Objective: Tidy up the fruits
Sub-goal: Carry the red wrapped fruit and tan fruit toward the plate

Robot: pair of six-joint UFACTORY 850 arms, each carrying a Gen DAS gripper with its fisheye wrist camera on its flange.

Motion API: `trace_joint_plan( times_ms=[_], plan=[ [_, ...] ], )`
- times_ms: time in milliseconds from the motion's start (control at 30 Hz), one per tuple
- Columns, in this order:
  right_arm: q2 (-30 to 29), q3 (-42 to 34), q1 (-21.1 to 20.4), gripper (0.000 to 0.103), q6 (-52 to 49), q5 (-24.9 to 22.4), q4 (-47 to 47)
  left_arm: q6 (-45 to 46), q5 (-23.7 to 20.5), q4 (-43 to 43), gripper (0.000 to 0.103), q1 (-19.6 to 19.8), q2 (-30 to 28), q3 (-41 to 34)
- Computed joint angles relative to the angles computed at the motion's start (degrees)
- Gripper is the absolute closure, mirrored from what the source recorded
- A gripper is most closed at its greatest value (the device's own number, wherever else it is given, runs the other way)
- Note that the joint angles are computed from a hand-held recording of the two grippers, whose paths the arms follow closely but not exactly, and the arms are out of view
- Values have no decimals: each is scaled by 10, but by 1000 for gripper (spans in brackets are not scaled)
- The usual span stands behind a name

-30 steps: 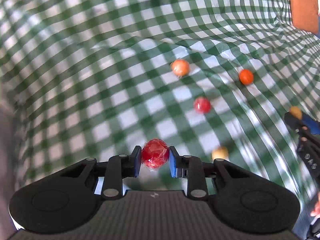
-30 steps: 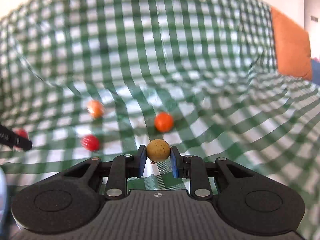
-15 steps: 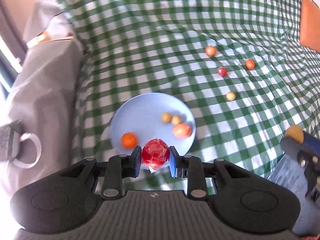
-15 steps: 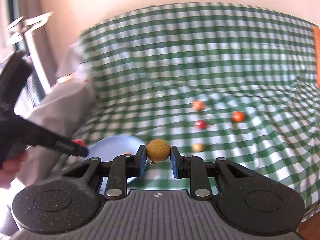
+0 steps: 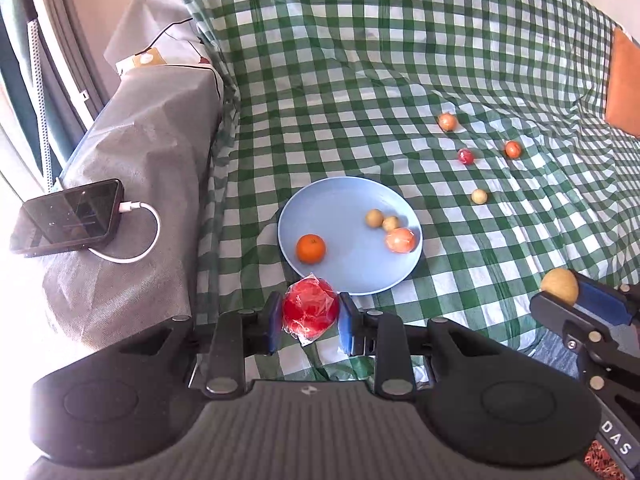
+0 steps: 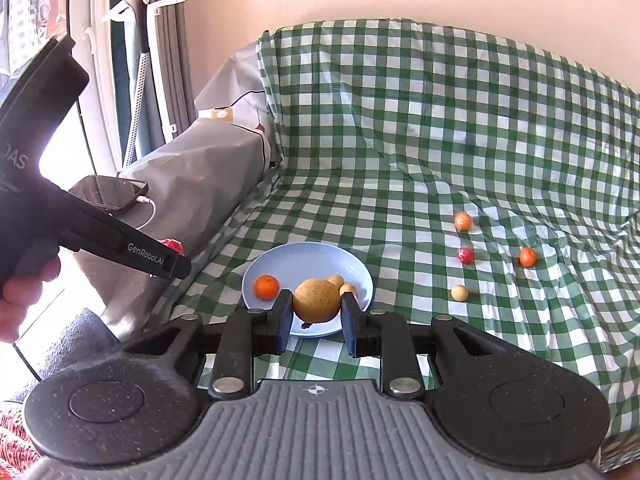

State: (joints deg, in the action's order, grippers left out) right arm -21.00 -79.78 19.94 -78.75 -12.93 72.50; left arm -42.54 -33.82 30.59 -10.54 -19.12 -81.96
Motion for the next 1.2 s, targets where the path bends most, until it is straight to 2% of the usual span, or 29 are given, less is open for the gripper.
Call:
trace_joint_plan(
  times_ms=[667,833,1200],
  plan=[
    [-13,-4,-4,76,54,-2,-20,21,-6,-5,71,-3,-18,-25],
    [-16,-5,-3,76,36,-4,-5,31,-12,-12,72,-1,-27,-33],
    [-42,-34,-1,76,150,-9,-110,40,-22,-22,71,7,-48,-55]
  ],
)
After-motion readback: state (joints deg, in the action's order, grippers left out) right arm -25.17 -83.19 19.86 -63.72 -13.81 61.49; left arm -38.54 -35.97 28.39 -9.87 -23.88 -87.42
